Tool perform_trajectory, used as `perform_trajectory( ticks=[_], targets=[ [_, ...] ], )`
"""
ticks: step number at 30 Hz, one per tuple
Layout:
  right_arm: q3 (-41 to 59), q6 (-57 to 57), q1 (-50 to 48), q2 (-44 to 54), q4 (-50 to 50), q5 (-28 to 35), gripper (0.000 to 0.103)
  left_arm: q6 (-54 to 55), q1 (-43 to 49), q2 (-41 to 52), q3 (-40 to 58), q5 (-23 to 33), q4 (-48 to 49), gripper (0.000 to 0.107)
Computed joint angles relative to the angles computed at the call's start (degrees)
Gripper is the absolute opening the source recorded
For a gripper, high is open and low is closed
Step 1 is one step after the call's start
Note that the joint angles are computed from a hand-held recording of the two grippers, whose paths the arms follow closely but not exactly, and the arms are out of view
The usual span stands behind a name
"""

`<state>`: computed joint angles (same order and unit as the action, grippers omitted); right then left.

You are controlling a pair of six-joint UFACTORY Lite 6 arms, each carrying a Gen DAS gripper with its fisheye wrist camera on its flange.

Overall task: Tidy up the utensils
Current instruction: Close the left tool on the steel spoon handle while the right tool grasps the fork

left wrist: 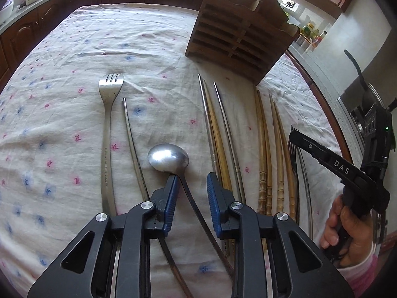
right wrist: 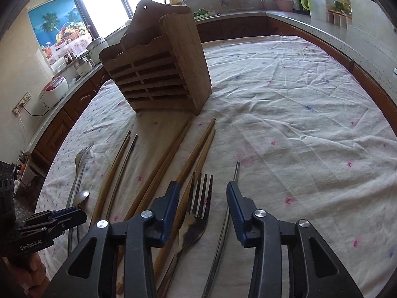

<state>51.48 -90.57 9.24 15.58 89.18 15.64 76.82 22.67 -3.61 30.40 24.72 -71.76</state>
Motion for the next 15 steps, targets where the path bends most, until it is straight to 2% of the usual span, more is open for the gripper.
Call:
perform_trajectory(
  ticks=[1, 3, 8, 15],
  targets=[
    [0.28, -0.62, 0.3, 0.62, 0.4, -0.03, 0.02, 0.62, 0.16, 0.23, 0.06, 0.05, -0.54, 0.016],
    [-0.67, -4.54, 0.65, 0.1, 3.78, 0.04, 0.018, 1.88, 0.51, 1.15, 0.44, 0.14, -1.5, 0.009],
    [-3.47, -4.76, -0.85, -3.68, 4.65, 2.74, 0.003, 4.29, 2.38, 1.53, 0.37, 2.54, -2.62, 0.006],
    [-8.66, -3.71, -1.64, -12.57, 4.12, 3.4, 0.002, 4.46, 6.01, -4.06, -2.14, 7.52, -0.97, 0.002]
  ],
)
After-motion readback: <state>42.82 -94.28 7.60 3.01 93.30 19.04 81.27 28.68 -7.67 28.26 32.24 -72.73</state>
